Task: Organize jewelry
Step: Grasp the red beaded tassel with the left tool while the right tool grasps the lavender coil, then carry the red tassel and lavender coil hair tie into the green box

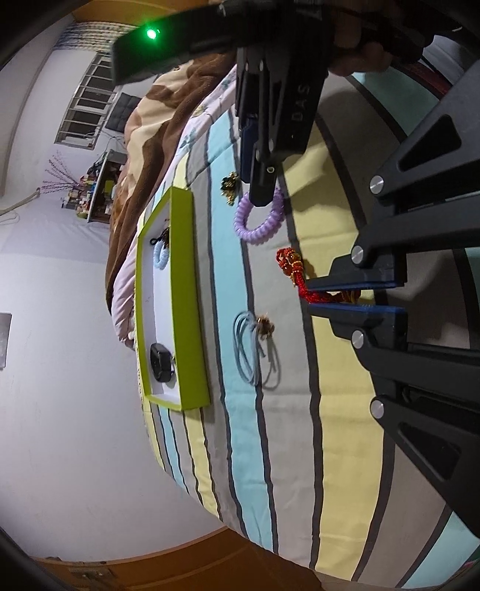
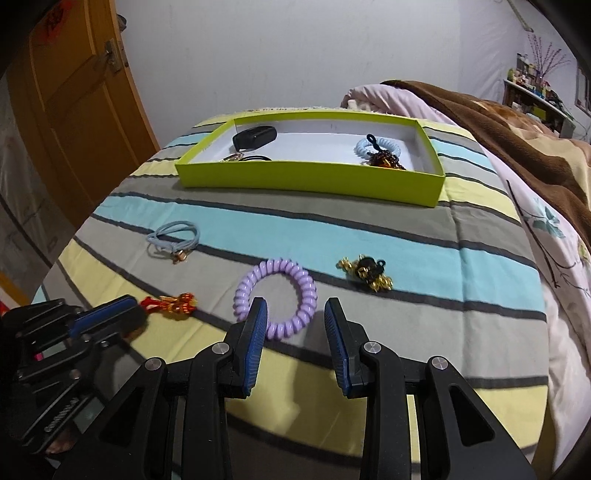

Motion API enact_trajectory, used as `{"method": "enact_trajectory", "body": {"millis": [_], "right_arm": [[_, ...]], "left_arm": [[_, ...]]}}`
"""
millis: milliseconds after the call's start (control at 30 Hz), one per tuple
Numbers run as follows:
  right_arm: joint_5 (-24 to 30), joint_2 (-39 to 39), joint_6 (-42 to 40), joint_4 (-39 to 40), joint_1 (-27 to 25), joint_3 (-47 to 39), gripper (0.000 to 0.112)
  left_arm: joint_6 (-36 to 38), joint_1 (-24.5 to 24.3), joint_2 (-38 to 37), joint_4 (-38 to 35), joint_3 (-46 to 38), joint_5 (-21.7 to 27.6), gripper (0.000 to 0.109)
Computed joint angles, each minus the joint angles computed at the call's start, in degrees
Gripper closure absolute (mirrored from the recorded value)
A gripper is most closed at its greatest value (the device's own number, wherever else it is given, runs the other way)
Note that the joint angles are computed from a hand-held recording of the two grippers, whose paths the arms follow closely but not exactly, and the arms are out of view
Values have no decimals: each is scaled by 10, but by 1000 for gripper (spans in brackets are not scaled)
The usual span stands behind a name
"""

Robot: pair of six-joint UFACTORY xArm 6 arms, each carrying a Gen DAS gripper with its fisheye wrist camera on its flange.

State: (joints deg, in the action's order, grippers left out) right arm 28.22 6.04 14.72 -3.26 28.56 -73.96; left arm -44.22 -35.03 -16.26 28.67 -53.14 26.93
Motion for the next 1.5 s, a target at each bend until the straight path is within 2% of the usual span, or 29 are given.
{"method": "enact_trajectory", "body": {"millis": [167, 233, 633, 933, 1200, 1500], "right_arm": [[24, 20, 15, -40, 2, -27, 100], [26, 21, 20, -52, 4, -29, 103], [-15, -11, 31, -61, 2, -1, 103], [-32, -18, 35, -73, -8, -13, 103], [-35, 9, 23, -70, -25, -62, 103], [-13, 93, -17, -40, -55, -187, 103]], "left_arm": [[-3, 13, -7, -3, 4, -9, 102], [-4, 16, -9, -5, 5, -12, 102], [-5, 20, -14, 3, -5, -20, 102], [0, 26, 6, 22, -44, -16, 102], [22, 41, 58, 18, -109, -16, 102], [64, 61, 145, 4, -217, -13, 102]]}}
